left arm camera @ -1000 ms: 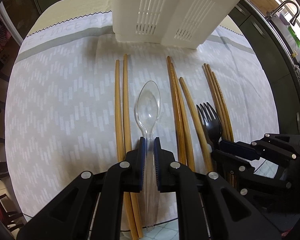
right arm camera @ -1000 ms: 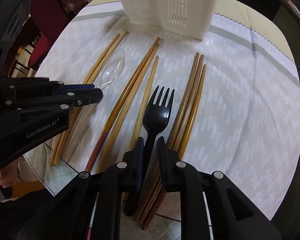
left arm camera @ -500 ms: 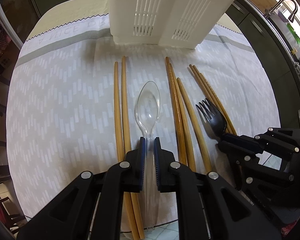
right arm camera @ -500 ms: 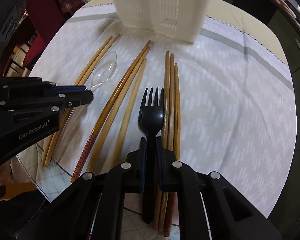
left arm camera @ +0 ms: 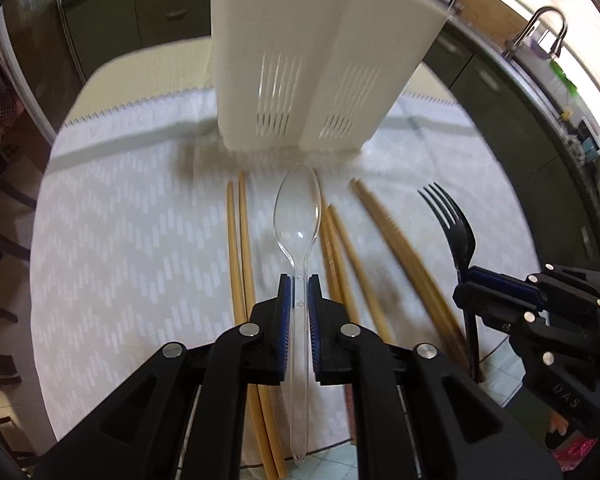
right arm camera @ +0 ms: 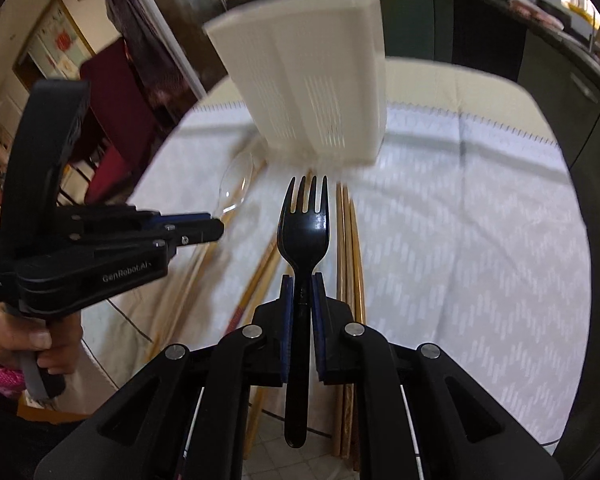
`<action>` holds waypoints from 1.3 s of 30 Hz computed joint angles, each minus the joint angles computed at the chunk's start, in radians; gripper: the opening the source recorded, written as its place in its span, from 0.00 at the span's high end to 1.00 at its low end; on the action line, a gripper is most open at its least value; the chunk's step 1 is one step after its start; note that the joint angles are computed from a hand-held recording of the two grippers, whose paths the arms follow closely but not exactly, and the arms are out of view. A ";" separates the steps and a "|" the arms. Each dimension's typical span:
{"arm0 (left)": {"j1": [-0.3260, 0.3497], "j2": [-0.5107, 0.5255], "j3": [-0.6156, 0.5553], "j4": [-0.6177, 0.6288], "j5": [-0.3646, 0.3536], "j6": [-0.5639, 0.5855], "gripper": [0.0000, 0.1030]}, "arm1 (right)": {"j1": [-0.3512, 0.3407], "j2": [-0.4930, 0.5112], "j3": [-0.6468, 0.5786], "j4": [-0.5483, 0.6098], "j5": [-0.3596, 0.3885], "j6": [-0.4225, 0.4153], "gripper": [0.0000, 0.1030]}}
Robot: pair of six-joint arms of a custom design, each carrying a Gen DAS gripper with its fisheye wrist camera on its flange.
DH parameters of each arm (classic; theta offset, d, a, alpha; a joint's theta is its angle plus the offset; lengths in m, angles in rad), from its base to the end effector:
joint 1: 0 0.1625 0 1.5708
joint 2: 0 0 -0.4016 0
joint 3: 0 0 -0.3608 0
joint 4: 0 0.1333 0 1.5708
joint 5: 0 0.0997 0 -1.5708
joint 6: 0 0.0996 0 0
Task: Organize utensils
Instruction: 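Lift the spoon with the left gripper while the right gripper lifts the fork over the holder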
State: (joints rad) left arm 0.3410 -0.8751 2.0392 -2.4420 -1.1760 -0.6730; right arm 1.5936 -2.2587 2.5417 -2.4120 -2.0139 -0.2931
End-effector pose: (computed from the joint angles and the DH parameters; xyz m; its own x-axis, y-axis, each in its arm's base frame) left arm -0.3846 -0.3186 0.0226 -0.7220 0.5097 -0.4679 0.5784 0.8158 -0.0038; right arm 0.0957 -0.2216 0.3485 -0.8640 -0.0474 0.5012 -0.2810 0.8715 -0.4020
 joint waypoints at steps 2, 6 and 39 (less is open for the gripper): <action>-0.013 -0.025 0.011 -0.025 0.006 0.006 0.91 | 0.031 -0.014 -0.010 -0.010 0.014 0.014 0.90; -0.045 -0.081 0.010 -0.082 0.048 0.036 0.91 | 0.108 -0.009 -0.037 -0.045 0.001 0.036 0.90; 0.046 0.243 -0.212 -0.917 0.346 0.593 0.91 | 0.199 0.103 -0.138 -0.321 0.024 0.010 0.90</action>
State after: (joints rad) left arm 0.3872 -0.6320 1.8275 -3.3585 -0.8299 -0.0795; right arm 1.7921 -2.1559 2.4036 -2.7335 -1.9897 -0.2827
